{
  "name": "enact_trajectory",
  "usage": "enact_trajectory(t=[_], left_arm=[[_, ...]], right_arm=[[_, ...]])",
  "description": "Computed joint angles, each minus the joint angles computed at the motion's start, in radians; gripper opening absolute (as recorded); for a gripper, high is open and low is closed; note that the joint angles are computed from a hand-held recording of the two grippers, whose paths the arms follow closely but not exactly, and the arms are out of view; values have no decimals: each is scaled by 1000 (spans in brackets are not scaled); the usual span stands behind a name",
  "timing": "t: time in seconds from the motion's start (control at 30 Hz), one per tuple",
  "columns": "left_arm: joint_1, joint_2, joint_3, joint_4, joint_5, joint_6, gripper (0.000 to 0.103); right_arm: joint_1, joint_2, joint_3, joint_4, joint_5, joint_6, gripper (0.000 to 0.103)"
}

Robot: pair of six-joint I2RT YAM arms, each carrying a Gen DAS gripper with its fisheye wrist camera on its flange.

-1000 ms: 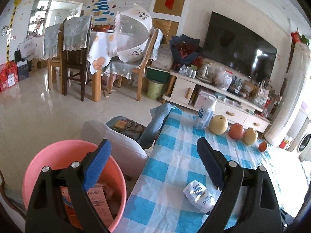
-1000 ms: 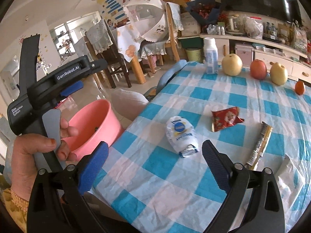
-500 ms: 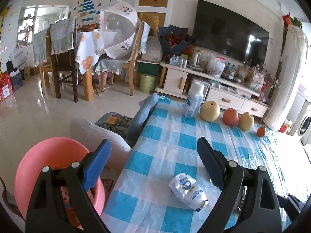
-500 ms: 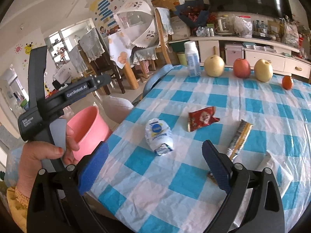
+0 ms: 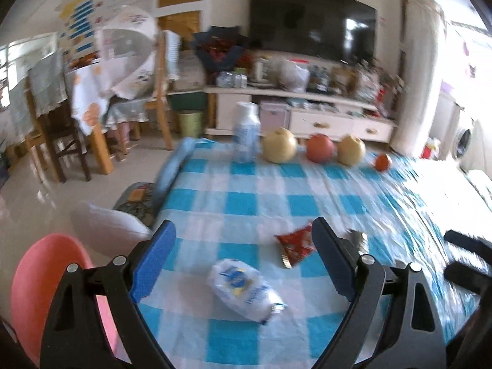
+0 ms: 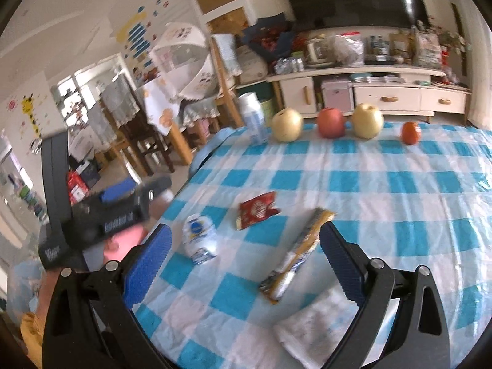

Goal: Collect trash
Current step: 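Grasp the white feather-print wipes packet with the left tool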

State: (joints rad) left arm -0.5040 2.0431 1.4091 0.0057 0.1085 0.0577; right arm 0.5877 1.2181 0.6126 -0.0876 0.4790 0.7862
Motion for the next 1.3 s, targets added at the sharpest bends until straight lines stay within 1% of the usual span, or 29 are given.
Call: enact_trajectory(t=[0.1, 0.3, 0.47, 0.57, 0.63, 0.73, 0.83, 0.93, 1.03, 1.2, 1.3], left_arm=[[-44, 14, 13, -25, 5, 39, 90], [-154, 28, 12, -69, 19, 115, 90], [-254, 53, 31, -147, 98, 152, 90], [-311, 80, 53, -209, 146, 186, 90], [-348, 107, 76, -251, 140, 213, 90], [-386, 151, 111, -300, 99, 247, 90], [-399, 196, 156, -342, 68, 243, 90], [-401, 228, 194, -375, 56, 234, 90], [-398, 253, 223, -396, 67, 227, 90], [-416, 299, 271, -427, 31, 233, 90], [-415, 301, 269, -415, 31, 219, 90]], right_arm=[[-59, -98, -47, -32, -11, 0, 96], [-225, -302, -140, -106, -80, -6, 96], [-352, -415, -186, -167, -131, -40, 96], [-431, -470, -214, -188, -194, -52, 96], [-458, -489, -224, -201, -219, -55, 96], [-490, -499, -233, -203, -254, -71, 96], [-501, -505, -238, -204, -263, -79, 96], [-496, -507, -240, -202, -264, -69, 96], [-516, -502, -249, -185, -290, -82, 96], [-540, -477, -249, -165, -327, -102, 96], [-546, -453, -243, -156, -330, -114, 96]])
